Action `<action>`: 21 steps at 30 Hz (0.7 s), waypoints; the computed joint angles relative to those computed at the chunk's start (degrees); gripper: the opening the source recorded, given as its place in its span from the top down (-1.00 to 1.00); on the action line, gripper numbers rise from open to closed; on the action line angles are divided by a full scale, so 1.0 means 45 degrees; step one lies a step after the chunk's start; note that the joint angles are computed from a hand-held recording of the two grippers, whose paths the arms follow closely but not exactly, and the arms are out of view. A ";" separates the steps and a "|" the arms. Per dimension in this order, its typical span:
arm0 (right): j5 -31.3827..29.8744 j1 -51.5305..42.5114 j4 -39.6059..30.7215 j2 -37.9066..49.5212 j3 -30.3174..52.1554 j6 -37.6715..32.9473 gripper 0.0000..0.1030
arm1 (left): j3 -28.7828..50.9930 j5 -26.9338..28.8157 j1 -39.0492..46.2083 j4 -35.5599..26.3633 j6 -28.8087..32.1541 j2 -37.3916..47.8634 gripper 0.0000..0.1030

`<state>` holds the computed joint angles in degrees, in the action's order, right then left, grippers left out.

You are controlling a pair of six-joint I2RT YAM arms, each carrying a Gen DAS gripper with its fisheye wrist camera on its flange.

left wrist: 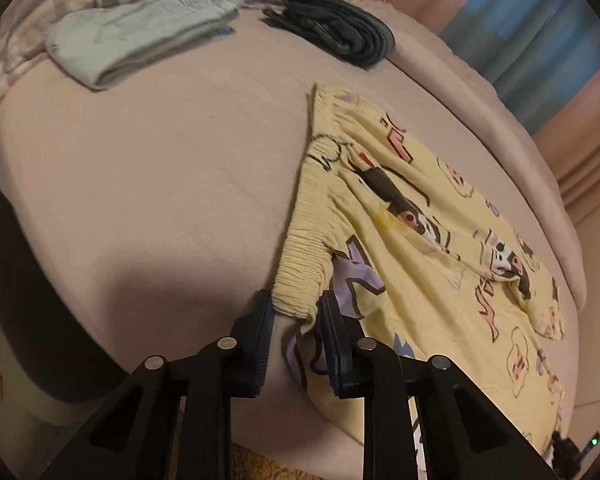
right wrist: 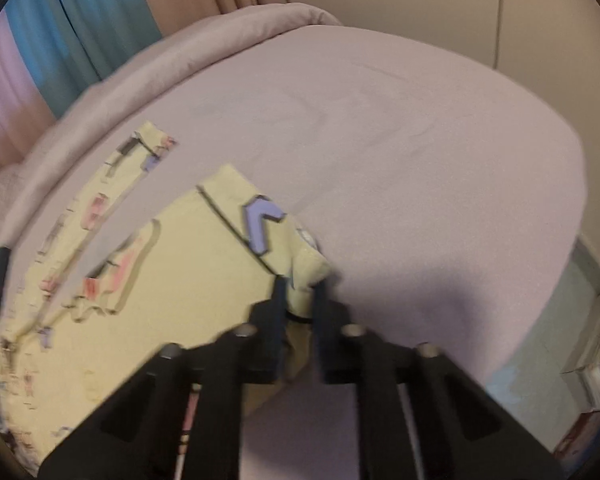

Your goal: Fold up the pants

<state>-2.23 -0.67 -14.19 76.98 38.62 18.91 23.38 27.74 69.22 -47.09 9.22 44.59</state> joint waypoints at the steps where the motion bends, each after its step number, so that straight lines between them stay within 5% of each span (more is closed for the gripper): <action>1: 0.0120 0.0029 -0.0068 -0.0178 -0.0040 0.0159 0.83 | 0.0107 0.0226 0.0382 -0.0269 0.0160 -0.0067 0.59; 4: 0.0785 0.0442 -0.0200 -0.1510 -0.0335 0.0267 0.86 | 0.1065 0.1758 0.2806 -0.1984 0.1980 0.0172 0.59; 9: 0.0468 0.0254 -0.1155 -0.3551 -0.0203 0.0167 0.86 | 0.1889 0.1725 0.4166 -0.3306 0.4088 -0.0252 0.59; 21: -0.0427 -0.0806 -0.0940 -0.2604 -0.1426 0.0016 0.84 | 0.0921 0.0023 0.3781 -0.1498 0.4172 0.1623 0.56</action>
